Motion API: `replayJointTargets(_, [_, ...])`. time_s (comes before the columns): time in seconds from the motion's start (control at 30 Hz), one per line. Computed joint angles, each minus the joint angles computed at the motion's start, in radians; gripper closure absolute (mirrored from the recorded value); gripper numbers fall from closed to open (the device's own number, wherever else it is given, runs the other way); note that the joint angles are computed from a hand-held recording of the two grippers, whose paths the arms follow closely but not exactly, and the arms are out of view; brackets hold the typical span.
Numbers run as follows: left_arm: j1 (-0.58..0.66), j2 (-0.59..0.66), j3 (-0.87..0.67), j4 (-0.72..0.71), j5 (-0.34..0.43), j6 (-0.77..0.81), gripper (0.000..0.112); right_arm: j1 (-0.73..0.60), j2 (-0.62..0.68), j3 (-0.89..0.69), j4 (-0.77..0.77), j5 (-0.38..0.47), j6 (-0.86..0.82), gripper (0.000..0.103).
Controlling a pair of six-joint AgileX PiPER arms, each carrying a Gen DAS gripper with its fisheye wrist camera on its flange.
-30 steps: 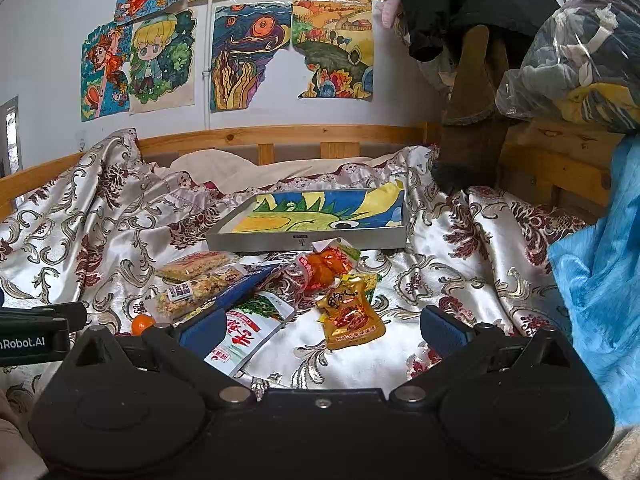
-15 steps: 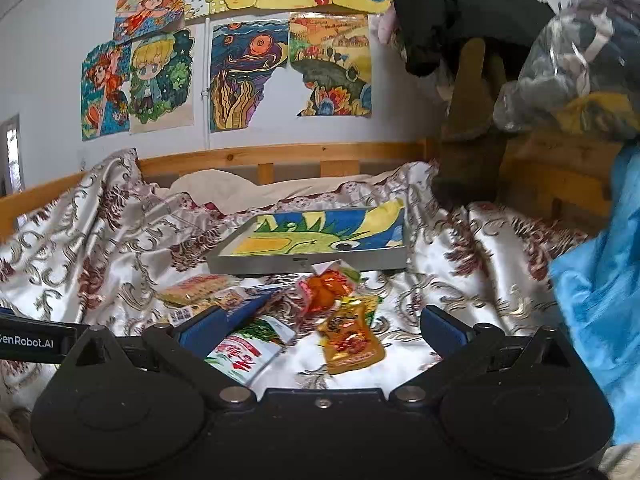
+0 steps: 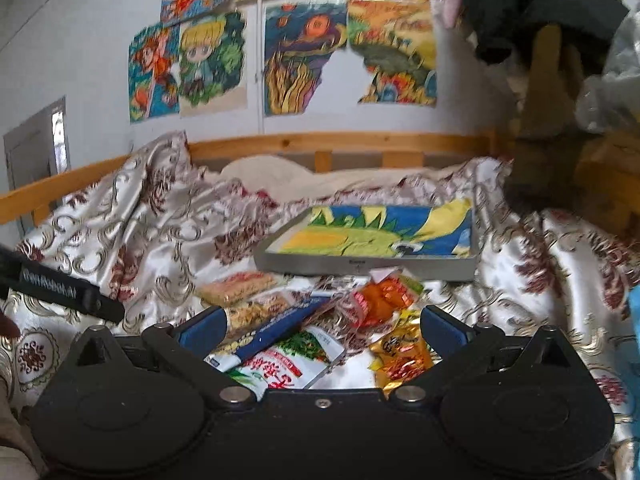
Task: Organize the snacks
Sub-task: 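Close the left tool on the orange mandarin while the right tool approaches the white snack bag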
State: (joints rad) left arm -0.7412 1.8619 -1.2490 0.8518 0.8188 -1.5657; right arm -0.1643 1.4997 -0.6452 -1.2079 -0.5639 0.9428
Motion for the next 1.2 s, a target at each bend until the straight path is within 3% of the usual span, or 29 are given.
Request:
replayJointTargets(0.37, [0.181, 0.041, -0.007, -0.309, -0.231, 0.392, 0.010, 0.094, 0.159, -0.095, -0.028, 0.059, 0.022, 0.001])
replayJointTargets(0.67, [0.215, 0.143, -0.113, -0.419, -0.209, 0.564, 0.011, 0.159, 0.259, -0.196, -0.192, 0.125, 0.180, 0.001])
replayJointTargets(0.77, [0.255, 0.164, -0.119, -0.517, -0.250, 0.655, 0.021, 0.189, 0.273, -0.220, -0.258, 0.170, 0.260, 0.001])
replayJointTargets(0.9, [0.294, 0.167, -0.101, -0.619, -0.310, 0.725, 0.026, 0.227, 0.314, -0.270, -0.344, 0.201, 0.411, 0.001])
replayJointTargets(1.13, [0.272, 0.179, -0.107, -0.576, -0.343, 0.758, 0.027, 0.304, 0.384, -0.319, -0.453, 0.259, 0.543, 0.006])
replayJointTargets(1.2, [0.270, 0.195, -0.122, -0.581, -0.338, 0.779, 0.028, 0.305, 0.390, -0.308, -0.401, 0.256, 0.492, 0.006])
